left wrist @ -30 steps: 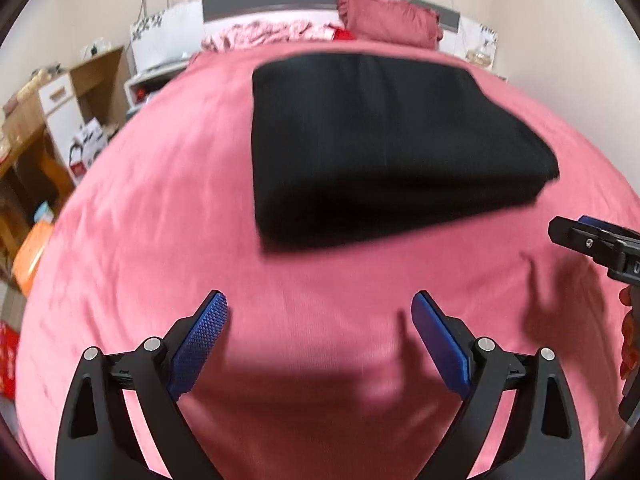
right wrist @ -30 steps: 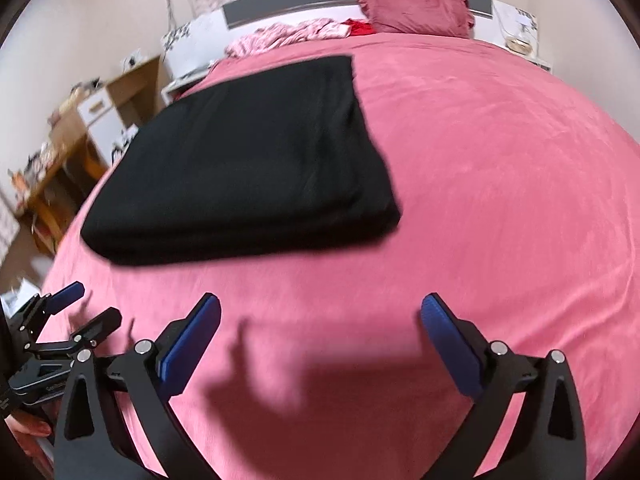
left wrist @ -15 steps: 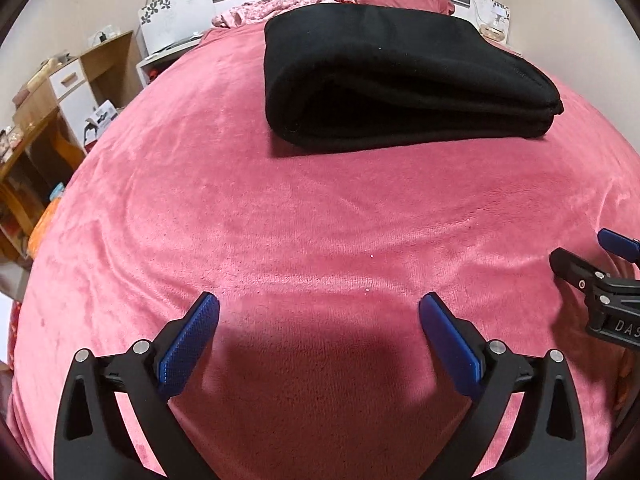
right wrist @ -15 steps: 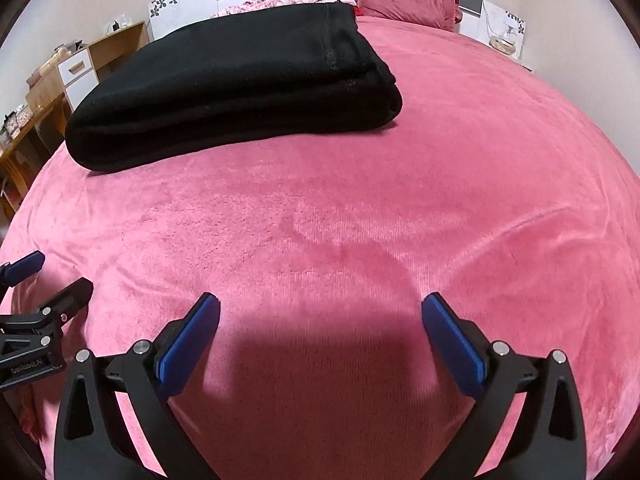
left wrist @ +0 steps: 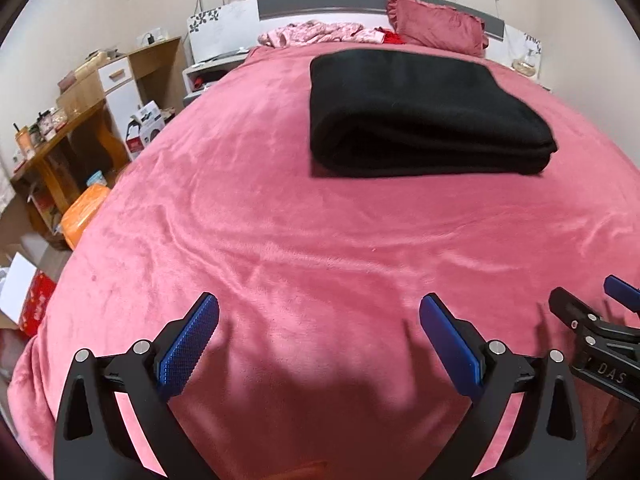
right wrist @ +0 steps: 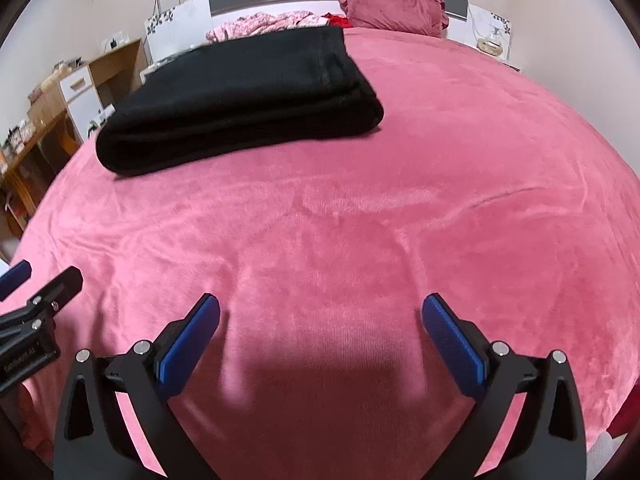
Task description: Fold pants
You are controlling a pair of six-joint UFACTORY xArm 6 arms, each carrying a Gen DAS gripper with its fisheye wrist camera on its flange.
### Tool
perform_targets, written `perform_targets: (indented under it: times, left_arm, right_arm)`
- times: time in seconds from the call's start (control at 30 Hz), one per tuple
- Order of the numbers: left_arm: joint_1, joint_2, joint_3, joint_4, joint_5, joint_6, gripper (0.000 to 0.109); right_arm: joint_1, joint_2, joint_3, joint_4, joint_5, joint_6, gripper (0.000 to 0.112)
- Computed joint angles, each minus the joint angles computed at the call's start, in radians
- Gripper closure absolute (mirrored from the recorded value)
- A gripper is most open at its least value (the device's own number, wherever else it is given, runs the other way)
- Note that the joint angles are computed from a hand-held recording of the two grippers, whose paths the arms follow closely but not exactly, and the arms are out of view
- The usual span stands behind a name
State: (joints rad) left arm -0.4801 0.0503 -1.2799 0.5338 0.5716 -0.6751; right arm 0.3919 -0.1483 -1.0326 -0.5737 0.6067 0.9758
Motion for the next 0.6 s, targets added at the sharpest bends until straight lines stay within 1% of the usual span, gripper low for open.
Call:
perform_targets:
  times: [0.13,0.23,0.37,0.47,0.6]
  left_arm:
    - [-0.008,-0.03,-0.001,0.024,0.003,-0.021,0.009]
    - [-0.022,-0.046,-0.003,0.048,0.007,-0.029,0.009]
    - [-0.038,-0.066,0.008,0.078,-0.003,-0.028,0.009]
    - [-0.042,-0.076,0.012,0.078,-0.007,-0.019,0.009]
    - [-0.041,-0.088,0.016,0.097,-0.004,-0.045,0.009]
  right_arm:
    - [0.008,-0.043,0.019,-0.046,-0.017,0.042,0.011]
    - [0.029,-0.068,0.02,-0.099,-0.005,0.078,0.011]
    - [0.046,-0.089,0.013,-0.13,-0.002,0.098,0.011]
    - [0.059,-0.101,0.012,-0.164,0.005,0.128,0.011]
    - [0.079,-0.107,0.014,-0.216,0.028,0.167,0.011]
